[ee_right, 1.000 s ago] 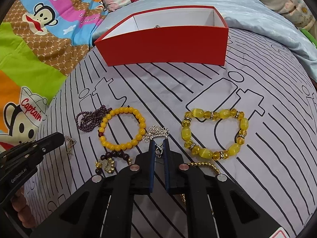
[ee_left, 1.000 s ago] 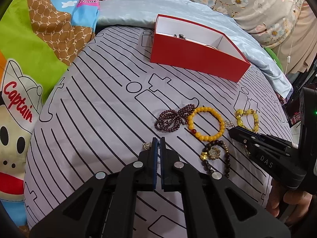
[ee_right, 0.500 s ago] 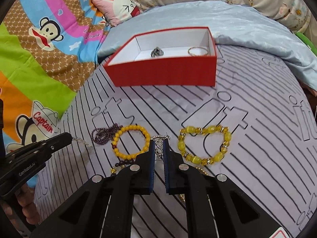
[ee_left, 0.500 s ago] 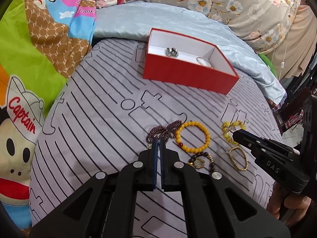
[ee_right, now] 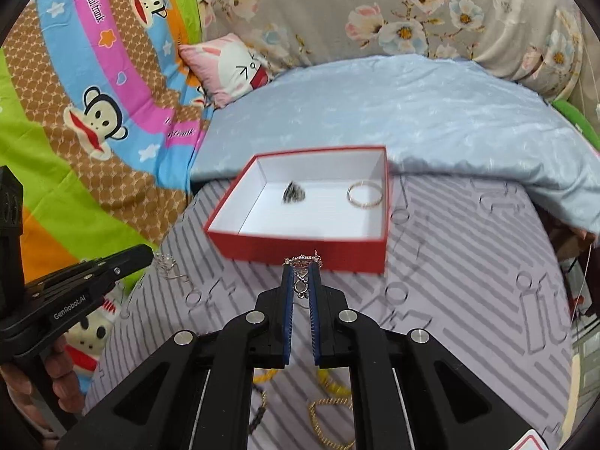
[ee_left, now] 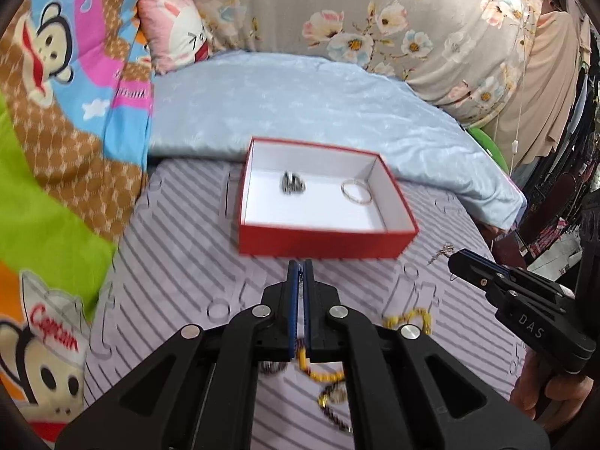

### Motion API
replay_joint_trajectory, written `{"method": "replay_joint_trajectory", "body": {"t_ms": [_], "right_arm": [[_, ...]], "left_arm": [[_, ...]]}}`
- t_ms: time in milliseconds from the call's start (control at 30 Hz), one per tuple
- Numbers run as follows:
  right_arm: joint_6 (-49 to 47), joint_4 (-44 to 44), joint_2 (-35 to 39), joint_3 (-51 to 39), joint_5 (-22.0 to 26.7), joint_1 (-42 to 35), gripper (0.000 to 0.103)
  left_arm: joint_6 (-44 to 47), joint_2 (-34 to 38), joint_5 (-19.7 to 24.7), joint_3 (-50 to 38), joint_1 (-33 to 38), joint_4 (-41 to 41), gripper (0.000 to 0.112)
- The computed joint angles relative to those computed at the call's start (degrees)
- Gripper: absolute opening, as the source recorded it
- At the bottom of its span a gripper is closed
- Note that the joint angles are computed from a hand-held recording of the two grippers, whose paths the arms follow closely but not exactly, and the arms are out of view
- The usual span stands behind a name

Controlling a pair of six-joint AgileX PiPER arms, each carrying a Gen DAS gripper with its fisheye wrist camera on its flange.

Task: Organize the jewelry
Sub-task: 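Carry the silver chain piece and pendant into the red box with both tools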

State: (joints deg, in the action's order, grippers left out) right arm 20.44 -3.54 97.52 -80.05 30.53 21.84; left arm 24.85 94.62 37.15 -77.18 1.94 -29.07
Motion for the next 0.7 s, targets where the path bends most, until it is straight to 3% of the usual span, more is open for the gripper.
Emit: {"method": "replay_joint_trajectory", "body": {"t_ms": [333,533,700], "right_arm": [[-5.52,2.64,14.59,-21.74,5.98,-4.32,0.007],[-7.75,4.92,26.24,-38.02,12.22,-6.11,0.007],[-8.03,4.84,37.66,-55.09,20.23,-6.7,0.007]], "left_arm": [[-8.97,16.15,1.23,-24.63,-4.28,7.93,0.001],[-13.2,27.76,4.52,-39.72,-5.58,11.52,0.001],[-16.9,38.45,10.31,-54.76,-6.37,15.37,0.001]]}}
